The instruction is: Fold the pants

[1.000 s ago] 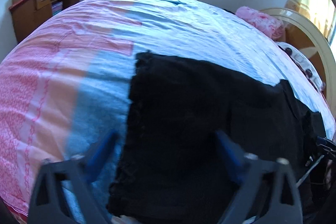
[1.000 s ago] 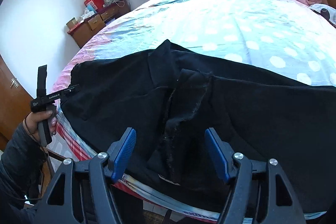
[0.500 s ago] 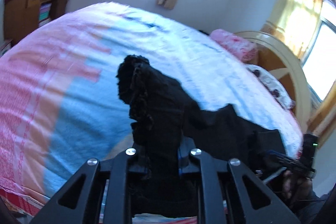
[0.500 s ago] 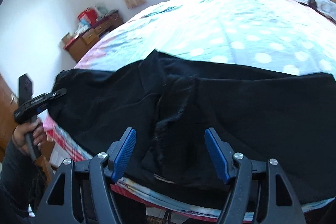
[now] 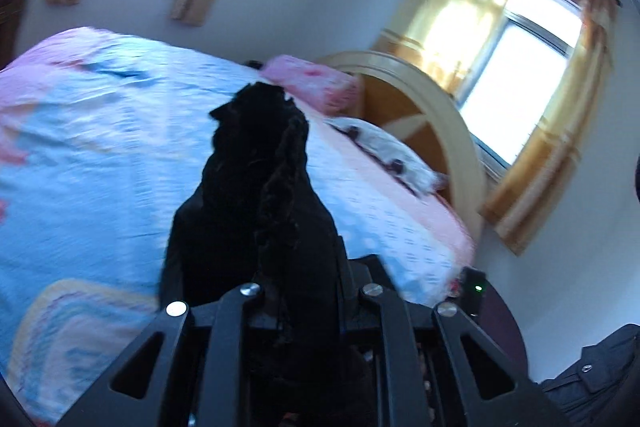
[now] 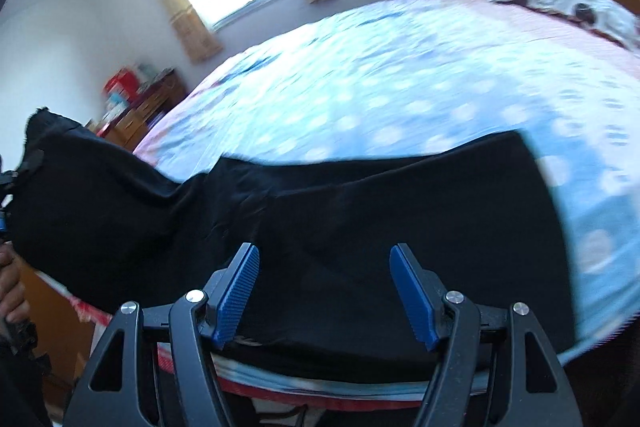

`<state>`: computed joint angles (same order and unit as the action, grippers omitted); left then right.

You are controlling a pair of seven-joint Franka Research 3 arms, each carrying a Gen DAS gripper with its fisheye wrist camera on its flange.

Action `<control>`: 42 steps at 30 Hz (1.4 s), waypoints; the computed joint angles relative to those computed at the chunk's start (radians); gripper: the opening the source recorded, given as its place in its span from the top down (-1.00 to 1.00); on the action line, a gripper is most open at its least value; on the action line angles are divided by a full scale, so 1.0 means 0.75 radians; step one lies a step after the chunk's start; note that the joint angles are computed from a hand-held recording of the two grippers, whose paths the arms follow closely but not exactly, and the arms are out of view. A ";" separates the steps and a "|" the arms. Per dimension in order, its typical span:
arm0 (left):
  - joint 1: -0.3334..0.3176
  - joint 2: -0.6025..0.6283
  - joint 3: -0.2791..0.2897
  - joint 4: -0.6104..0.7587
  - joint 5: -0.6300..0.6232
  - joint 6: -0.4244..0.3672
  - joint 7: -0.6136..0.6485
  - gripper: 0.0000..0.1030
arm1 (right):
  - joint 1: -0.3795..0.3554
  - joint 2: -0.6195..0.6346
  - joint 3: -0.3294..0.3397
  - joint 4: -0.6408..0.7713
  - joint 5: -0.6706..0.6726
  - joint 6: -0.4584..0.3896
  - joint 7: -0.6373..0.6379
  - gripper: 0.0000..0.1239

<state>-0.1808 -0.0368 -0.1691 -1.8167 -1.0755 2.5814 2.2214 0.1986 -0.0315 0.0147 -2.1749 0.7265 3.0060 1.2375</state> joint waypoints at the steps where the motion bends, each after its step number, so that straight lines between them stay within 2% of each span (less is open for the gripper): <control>1: -0.015 0.044 -0.017 0.059 0.040 -0.017 -0.012 0.66 | -0.012 -0.021 -0.008 -0.019 -0.010 0.021 0.031 -0.12; 7: -0.039 0.222 -0.111 0.268 0.229 -0.091 -0.127 0.67 | -0.065 -0.093 -0.057 -0.103 -0.050 0.146 0.146 -0.12; 13: -0.070 0.447 -0.199 0.505 0.491 -0.155 -0.317 0.67 | -0.054 -0.105 -0.139 -0.119 0.065 0.158 0.122 -0.12; 18: -0.117 0.591 -0.256 0.640 0.699 -0.176 -0.420 0.67 | -0.067 -0.070 -0.153 -0.099 0.163 0.126 0.070 -0.12; 20: -0.137 0.664 -0.275 0.704 0.760 -0.200 -0.464 0.58 | -0.087 -0.062 -0.144 -0.100 0.178 0.126 0.078 -0.12; 22: -0.130 0.743 -0.321 0.772 0.764 -0.275 -0.462 0.55 | -0.107 -0.061 -0.135 -0.107 0.173 0.138 0.100 -0.12; 25: -0.110 0.757 -0.372 0.756 0.727 -0.290 -0.455 0.29 | -0.125 -0.063 -0.132 -0.119 0.167 0.177 0.145 -0.12; 27: -0.080 0.688 -0.398 0.645 0.677 -0.212 -0.371 0.16 | -0.126 -0.068 -0.133 -0.127 0.176 0.216 0.153 -0.12; 29: -0.055 0.580 -0.394 0.489 0.639 -0.089 -0.308 -0.24 | -0.098 -0.075 -0.156 -0.128 0.232 0.251 0.098 -0.12; 31: -0.009 0.473 -0.394 0.338 0.547 0.014 -0.253 -0.42 | -0.068 -0.084 -0.177 -0.122 0.276 0.240 0.026 -0.12; 34: 0.015 0.382 -0.351 0.211 0.459 0.114 -0.227 -0.50 | -0.006 -0.115 -0.208 -0.100 0.405 0.136 -0.238 -0.12; 35: 0.002 0.326 -0.308 0.133 0.409 0.170 -0.194 -0.58 | -0.007 -0.130 -0.192 -0.103 0.368 0.092 -0.307 -0.12; 37: 0.012 0.274 -0.289 0.034 0.429 0.281 -0.221 -0.71 | -0.024 -0.159 -0.140 -0.130 0.234 0.066 -0.354 -0.12; 39: 0.000 0.240 -0.253 -0.046 0.457 0.362 -0.240 -0.71 | -0.049 -0.192 -0.096 -0.166 0.071 0.000 -0.314 -0.12; 42: 0.004 0.222 -0.229 -0.111 0.468 0.403 -0.264 -0.71 | -0.099 -0.195 -0.060 -0.172 -0.143 -0.177 -0.152 -0.03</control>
<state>-0.1781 0.1295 -0.3409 -1.9003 -0.7245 2.8834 2.0236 0.1241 -0.1776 -0.0299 -2.3041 0.6191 2.8734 1.1232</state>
